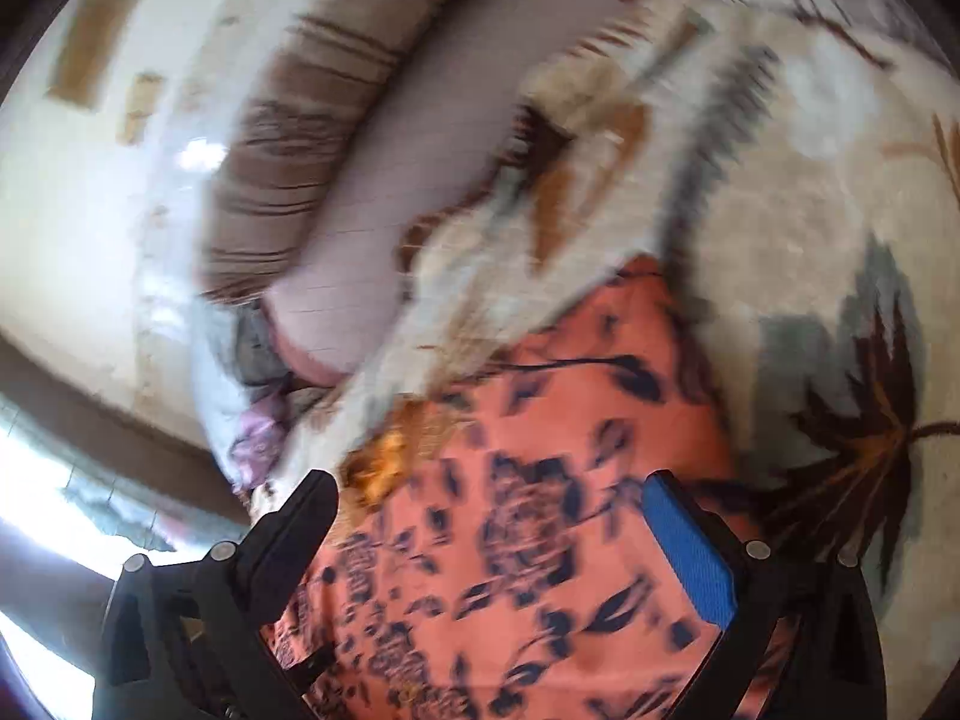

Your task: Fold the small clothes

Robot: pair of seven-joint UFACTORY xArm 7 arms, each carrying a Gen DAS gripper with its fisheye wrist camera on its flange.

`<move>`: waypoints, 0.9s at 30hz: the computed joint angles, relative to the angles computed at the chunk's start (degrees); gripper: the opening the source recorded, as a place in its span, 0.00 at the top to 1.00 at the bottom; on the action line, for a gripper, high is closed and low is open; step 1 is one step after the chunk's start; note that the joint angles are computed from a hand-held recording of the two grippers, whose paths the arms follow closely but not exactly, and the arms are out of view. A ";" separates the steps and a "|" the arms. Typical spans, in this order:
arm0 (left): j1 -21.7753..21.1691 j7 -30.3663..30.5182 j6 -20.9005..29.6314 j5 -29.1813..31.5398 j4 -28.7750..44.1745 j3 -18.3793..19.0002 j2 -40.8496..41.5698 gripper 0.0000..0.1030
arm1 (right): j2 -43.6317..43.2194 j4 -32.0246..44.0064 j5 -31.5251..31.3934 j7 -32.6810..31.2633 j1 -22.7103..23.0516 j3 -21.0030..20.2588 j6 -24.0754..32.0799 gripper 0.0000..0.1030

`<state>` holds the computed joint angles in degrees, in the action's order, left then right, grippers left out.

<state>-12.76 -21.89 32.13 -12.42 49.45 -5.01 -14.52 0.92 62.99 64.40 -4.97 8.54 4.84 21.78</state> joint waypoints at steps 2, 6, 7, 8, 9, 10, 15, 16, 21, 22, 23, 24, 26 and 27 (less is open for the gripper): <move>-0.33 1.64 2.49 -1.76 0.97 1.06 -1.00 0.75 | -3.81 -2.44 4.80 -5.85 0.01 1.86 -4.19 0.06; -1.41 7.78 -3.37 -9.85 -6.25 6.10 -11.68 0.32 | -15.66 -12.00 4.02 -12.77 7.32 2.64 -9.94 0.05; -0.50 7.90 -4.39 -10.48 -8.04 7.08 -14.46 0.27 | -17.85 -14.32 4.06 -13.73 9.23 3.32 -10.98 0.05; 1.44 6.86 -5.34 -10.26 -9.85 7.71 -17.29 0.26 | -19.41 -16.33 4.04 -14.16 11.06 3.87 -11.41 0.05; 3.27 6.06 -6.28 -10.15 -11.38 8.80 -19.60 0.26 | -20.31 -17.92 3.32 -13.67 12.45 4.32 -11.04 0.05; 4.78 5.79 -6.91 -10.39 -12.40 10.68 -21.18 0.26 | -20.81 -19.28 1.81 -12.29 13.37 5.00 -10.68 0.05; 7.26 10.20 -7.23 -18.18 -9.86 25.81 -17.56 0.25 | -20.39 -24.65 -8.87 -6.29 14.89 10.11 -16.86 0.05; 7.40 11.78 -6.20 -20.28 -7.97 28.53 -15.07 0.25 | -20.35 -24.91 -11.98 -3.49 13.54 11.40 -16.83 0.05; 4.49 21.84 -0.29 -33.73 1.86 39.46 -1.56 0.26 | -18.99 -25.26 -15.04 -1.27 16.93 7.66 -18.58 0.04; 4.70 23.14 0.92 -35.22 3.36 40.13 0.63 0.26 | -18.99 -25.37 -17.58 0.87 15.82 8.55 -18.36 0.04; 4.75 25.16 1.96 -37.23 4.69 40.67 2.45 0.26 | -19.12 -25.54 -19.59 2.52 15.13 9.01 -18.13 0.04; 4.86 27.30 2.47 -39.14 5.75 40.83 3.88 0.26 | -19.27 -25.77 -21.06 3.77 14.92 9.11 -18.07 0.04; 5.91 29.10 2.47 -40.39 7.21 40.05 5.91 0.26 | -19.24 -25.96 -23.65 6.00 14.75 9.08 -18.05 0.04; 6.57 29.42 2.53 -40.77 7.86 39.56 6.72 0.26 | -19.10 -25.97 -24.78 6.88 14.85 8.89 -18.08 0.04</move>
<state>-6.19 7.53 34.67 -53.19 57.31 34.55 -7.80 -18.17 37.02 39.62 1.91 23.38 13.73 3.70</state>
